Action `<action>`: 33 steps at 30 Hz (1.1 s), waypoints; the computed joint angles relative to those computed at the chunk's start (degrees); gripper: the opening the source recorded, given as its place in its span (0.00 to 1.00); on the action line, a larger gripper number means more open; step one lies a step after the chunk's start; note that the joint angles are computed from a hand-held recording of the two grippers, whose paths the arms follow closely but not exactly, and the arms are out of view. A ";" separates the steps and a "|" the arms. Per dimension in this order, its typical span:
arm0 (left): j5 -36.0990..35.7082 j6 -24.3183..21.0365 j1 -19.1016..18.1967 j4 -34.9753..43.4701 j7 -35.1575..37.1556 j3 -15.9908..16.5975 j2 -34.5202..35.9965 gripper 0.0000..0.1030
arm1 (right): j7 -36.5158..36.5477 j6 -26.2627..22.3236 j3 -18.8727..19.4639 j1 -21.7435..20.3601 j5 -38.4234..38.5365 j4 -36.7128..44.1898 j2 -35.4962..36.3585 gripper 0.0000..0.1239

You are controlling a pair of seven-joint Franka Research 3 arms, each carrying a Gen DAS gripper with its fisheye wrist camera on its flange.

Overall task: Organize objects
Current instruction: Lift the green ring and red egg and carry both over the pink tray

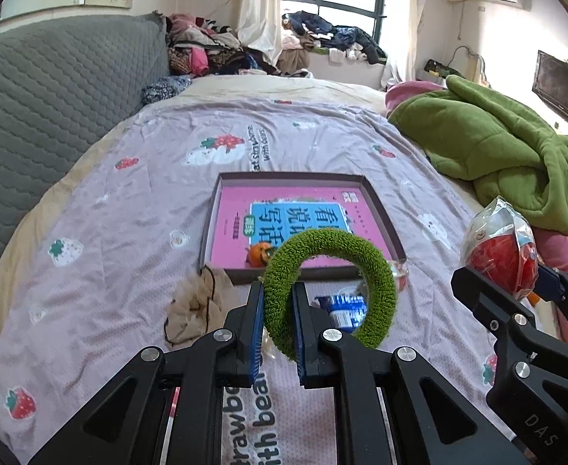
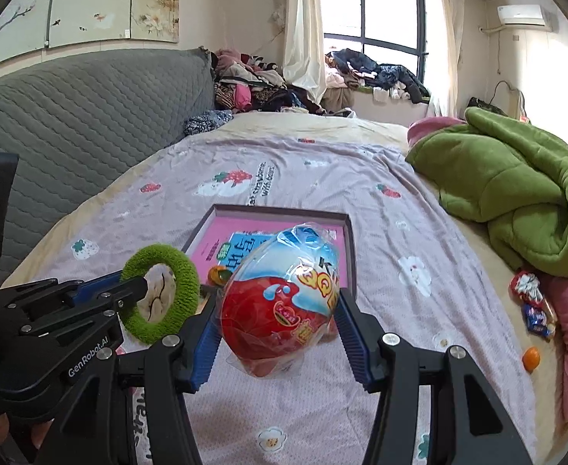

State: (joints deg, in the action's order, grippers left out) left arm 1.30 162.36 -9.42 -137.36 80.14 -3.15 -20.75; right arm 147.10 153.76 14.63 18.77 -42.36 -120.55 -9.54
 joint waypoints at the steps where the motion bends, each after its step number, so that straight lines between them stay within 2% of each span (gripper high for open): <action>1: 0.12 0.05 0.12 0.31 0.03 -0.02 0.14 0.13 | 0.03 -0.12 0.00 -0.04 -0.05 0.37 0.08 0.45; 11: -1.04 -0.15 0.90 5.56 1.69 0.75 4.01 0.13 | -1.91 -0.70 -1.55 1.07 -0.87 6.10 4.02 0.45; 33: 0.85 -1.67 5.69 20.62 2.22 -2.86 17.00 0.13 | -9.17 -1.93 -9.26 5.74 1.96 18.79 14.78 0.45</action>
State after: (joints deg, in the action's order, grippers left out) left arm 2.15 160.69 -3.74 -116.74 82.35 -6.01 -3.75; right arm 137.93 151.83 5.37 24.51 -40.40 -101.76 5.24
